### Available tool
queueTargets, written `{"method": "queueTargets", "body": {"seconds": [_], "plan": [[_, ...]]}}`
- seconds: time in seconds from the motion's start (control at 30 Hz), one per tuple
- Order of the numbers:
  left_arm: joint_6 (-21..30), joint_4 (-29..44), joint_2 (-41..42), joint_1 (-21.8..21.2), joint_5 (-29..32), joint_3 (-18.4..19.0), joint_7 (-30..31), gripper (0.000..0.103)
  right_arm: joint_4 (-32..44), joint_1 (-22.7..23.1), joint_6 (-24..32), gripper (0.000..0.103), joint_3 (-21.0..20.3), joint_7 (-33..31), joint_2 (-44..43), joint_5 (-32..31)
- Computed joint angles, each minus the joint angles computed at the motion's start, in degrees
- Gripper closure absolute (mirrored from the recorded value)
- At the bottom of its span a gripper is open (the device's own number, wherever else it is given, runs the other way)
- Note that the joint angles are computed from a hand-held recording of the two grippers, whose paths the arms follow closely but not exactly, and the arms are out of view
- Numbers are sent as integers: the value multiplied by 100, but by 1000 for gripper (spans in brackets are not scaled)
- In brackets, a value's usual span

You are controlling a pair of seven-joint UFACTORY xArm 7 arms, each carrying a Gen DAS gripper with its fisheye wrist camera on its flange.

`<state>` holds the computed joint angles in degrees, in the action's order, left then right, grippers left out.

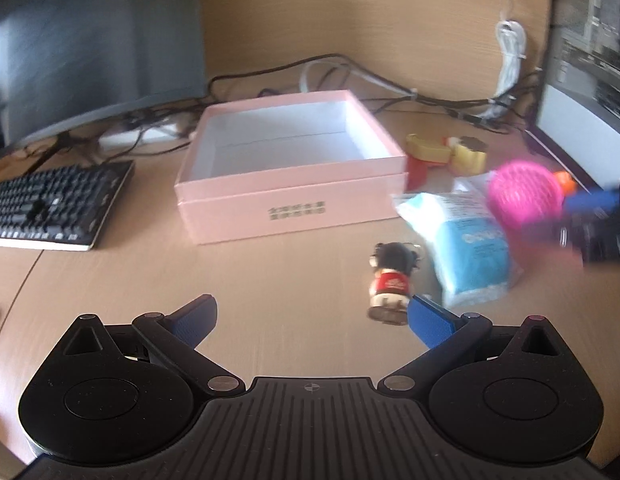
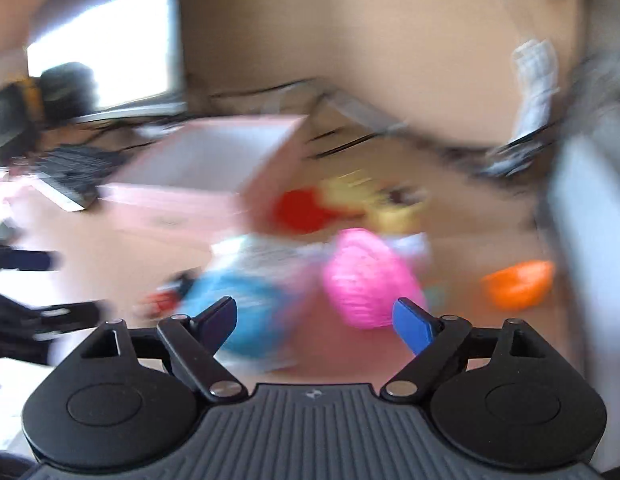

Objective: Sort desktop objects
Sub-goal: 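Grasp the red-shirted doll keychain with the left gripper while the right gripper grasps the blue bag, then carry the doll and blue bag into the pink box and open both grippers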

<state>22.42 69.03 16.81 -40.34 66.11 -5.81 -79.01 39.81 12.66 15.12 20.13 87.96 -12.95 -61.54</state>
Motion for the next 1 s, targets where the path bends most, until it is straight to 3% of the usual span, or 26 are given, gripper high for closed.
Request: {"method": "queueTargets", "body": {"seconds": [0.1, 0.17, 0.23, 0.43, 0.53, 0.57, 0.67, 0.77, 0.83, 0.9, 1.0], "plan": [[28, -13, 1, 9, 13, 31, -114, 0, 704, 74, 327, 18, 162, 281, 860, -577], [-6, -38, -9, 36, 0, 16, -71, 0, 1070, 186, 407, 31, 37, 328, 1336, -708], [-106, -82, -34, 79, -64, -13, 87, 0, 1189, 272, 450, 46, -127, -137, 1555, -195], [-669, 234, 368, 83, -450, -25, 669, 0, 401, 646, 1180, 46, -503, -239, 699, 30], [-633, 769, 842, -196, -516, 135, 986, 0, -194, 617, 763, 45, -547, -318, 24, 126], [-552, 938, 980, -285, -588, 186, 1076, 2, -331, 607, 701, 44, -514, -421, -152, 289], [-322, 1412, 1373, -308, -1232, 106, 1687, 32, -623, 601, 786, 44, -326, -651, -570, 705], [-156, 1741, 1640, -371, -1720, 127, 2082, 33, -713, 434, 725, 40, -126, -699, -702, 854], [-160, 1733, 1638, -498, -1815, 268, 2189, 44, -632, 252, 777, 32, 71, -710, -673, 835], [-243, 1523, 1484, -584, -1913, 388, 2296, 61, -511, 64, 804, 32, 249, -600, -545, 660], [-353, 982, 1092, -653, -2036, 511, 2397, 62, -310, -93, 737, 32, 285, -436, -237, 335]]}}
